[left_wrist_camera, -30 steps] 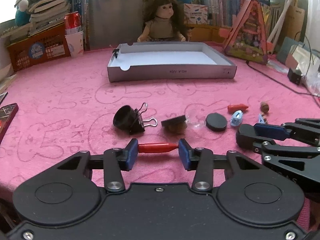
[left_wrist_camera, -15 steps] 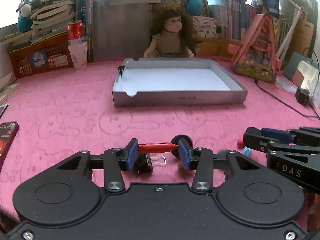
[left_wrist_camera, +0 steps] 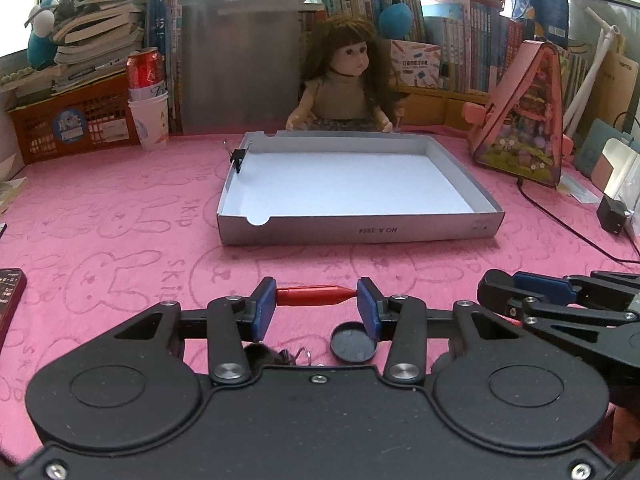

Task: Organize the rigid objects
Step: 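Carry the red crayon with the left tool while the right tool carries the disc to the white tray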

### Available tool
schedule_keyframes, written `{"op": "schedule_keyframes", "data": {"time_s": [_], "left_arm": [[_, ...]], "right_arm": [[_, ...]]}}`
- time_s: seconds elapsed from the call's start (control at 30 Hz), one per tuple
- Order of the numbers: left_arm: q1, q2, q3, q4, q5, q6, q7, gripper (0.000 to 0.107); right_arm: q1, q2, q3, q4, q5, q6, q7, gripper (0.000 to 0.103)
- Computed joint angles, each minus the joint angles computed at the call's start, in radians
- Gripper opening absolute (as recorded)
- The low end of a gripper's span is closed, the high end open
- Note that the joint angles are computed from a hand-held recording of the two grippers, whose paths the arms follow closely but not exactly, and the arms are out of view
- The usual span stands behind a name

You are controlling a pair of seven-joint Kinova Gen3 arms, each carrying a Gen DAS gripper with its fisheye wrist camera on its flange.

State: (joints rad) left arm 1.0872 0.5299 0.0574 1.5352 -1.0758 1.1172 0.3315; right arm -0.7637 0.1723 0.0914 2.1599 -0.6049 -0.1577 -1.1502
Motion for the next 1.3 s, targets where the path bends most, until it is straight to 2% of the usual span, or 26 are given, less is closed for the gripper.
{"op": "schedule_keyframes", "data": {"time_s": [0.1,0.2,0.43,0.63,0.8,1.0,1.1,1.3], "left_arm": [[-0.026,-0.008,0.000,-0.007,0.011,-0.018,-0.027,0.042],[-0.052,-0.016,-0.004,-0.017,0.024,-0.032,-0.059,0.042],[-0.150,-0.037,-0.014,-0.056,0.079,-0.112,-0.166,0.042],[-0.284,-0.033,-0.012,-0.121,0.252,-0.219,-0.346,0.042],[-0.359,0.013,-0.022,-0.201,0.401,-0.237,-0.485,0.042],[-0.361,0.067,-0.073,-0.263,0.486,-0.228,-0.565,0.042],[-0.355,0.087,-0.095,-0.283,0.502,-0.227,-0.589,0.042],[-0.342,0.118,-0.127,-0.313,0.508,-0.215,-0.612,0.042]], "right_arm": [[0.007,0.012,0.013,-0.035,0.013,0.046,-0.012,0.037],[-0.011,0.026,0.060,-0.081,0.040,0.105,-0.039,0.037],[-0.007,0.084,0.125,-0.236,0.125,0.258,-0.128,0.037],[0.069,0.176,0.115,-0.446,0.188,0.469,-0.229,0.037],[0.086,0.253,0.120,-0.597,0.281,0.588,-0.327,0.037],[0.103,0.346,0.114,-0.744,0.381,0.696,-0.454,0.037],[0.106,0.377,0.107,-0.780,0.433,0.721,-0.508,0.037],[0.146,0.404,0.044,-0.811,0.506,0.749,-0.566,0.037]]}}
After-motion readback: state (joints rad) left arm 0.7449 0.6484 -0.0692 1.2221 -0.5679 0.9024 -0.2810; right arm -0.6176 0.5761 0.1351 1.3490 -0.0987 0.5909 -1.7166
